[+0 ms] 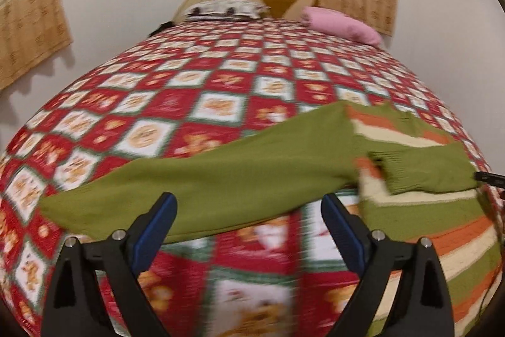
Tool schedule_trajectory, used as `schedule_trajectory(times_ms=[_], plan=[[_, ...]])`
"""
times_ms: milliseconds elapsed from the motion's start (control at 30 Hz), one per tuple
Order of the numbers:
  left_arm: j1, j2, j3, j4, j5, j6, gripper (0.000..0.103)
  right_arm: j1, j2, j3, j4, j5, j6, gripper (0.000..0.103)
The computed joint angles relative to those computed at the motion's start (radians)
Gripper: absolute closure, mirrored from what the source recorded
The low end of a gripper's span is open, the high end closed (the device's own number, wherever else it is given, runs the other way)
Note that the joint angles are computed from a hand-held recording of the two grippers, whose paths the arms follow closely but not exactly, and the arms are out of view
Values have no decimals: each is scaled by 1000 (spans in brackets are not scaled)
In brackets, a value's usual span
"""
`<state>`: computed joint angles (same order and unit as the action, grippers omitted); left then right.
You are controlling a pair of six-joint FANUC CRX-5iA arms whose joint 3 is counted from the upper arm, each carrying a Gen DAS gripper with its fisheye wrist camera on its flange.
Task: Fold small clothes
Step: 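Move the left gripper to the other green sleeve cuff and grasp it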
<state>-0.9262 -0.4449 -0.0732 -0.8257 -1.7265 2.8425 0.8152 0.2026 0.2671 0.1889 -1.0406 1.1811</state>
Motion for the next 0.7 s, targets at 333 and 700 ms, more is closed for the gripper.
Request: schedule_trajectory(times_ms=[333, 700], plan=[[-30, -131, -91, -23, -258, 149, 8, 146, 39, 38, 48, 27, 60, 46], [-63, -244, -162, -54, -322, 306, 8, 157, 30, -88, 162, 108, -75, 24]])
